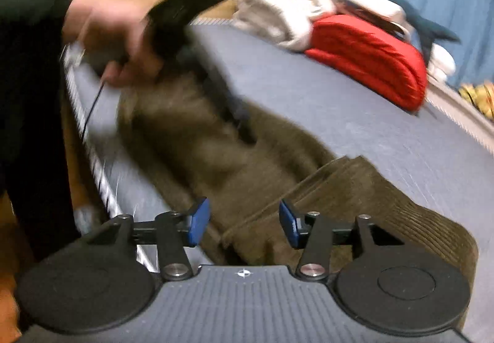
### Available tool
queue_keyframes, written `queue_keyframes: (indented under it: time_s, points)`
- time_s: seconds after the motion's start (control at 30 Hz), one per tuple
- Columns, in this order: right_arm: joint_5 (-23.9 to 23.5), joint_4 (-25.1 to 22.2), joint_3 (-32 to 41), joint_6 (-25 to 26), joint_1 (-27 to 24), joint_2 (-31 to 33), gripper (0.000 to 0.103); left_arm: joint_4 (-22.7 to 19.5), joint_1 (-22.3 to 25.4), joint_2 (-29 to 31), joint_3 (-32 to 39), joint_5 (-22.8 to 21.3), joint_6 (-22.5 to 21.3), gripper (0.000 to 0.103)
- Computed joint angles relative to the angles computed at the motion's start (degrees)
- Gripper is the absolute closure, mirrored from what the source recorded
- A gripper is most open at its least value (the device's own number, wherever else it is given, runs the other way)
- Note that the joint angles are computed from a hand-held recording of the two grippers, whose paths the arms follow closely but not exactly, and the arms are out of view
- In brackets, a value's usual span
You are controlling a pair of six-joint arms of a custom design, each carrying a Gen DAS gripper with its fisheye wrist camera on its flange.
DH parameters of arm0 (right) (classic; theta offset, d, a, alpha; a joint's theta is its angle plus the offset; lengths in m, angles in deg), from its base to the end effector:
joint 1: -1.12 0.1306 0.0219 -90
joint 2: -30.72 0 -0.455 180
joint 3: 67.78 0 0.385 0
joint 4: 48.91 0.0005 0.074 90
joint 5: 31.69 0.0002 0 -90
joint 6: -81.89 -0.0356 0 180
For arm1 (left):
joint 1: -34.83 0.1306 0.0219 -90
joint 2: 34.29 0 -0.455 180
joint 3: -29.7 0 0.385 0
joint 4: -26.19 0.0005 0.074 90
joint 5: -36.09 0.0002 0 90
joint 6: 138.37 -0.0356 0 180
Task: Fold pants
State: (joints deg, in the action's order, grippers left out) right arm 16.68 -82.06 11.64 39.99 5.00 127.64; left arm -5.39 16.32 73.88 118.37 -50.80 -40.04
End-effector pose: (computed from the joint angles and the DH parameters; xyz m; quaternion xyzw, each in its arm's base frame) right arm 0.5048 0.0574 0.3886 -0.4932 0.7387 0.1915 0.4175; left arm 0.5638 -0.1913 0.3490 0.0926 0.9380 -0.1022 0.3180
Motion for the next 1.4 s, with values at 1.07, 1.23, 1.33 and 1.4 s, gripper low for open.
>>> queue_keyframes:
  time_s: [1.07, 1.23, 1.33, 1.4]
  points:
    - [20.56, -14.35, 18.40, -38.00, -13.13, 15.75, 0.020, 7.44, 1.11, 9.10, 11.43, 12.86, 23.50, 0.091]
    - [16.80, -16.35, 18.14, -35.19, -13.85, 15.92, 0.020, 3.77, 0.98, 7.64, 10.90, 6.31, 23.97, 0.091]
    - [15.59, -17.32, 18.34, -33.75, -13.53, 15.71, 0.020, -1.31, 0.53, 9.96, 13.76, 3.05, 20.80, 0.083]
    - [16.22, -17.35, 17.87, -32.88, -13.24, 15.43, 0.020, -1.58, -0.33, 9.26, 13.49, -2.47, 18.34, 0.075]
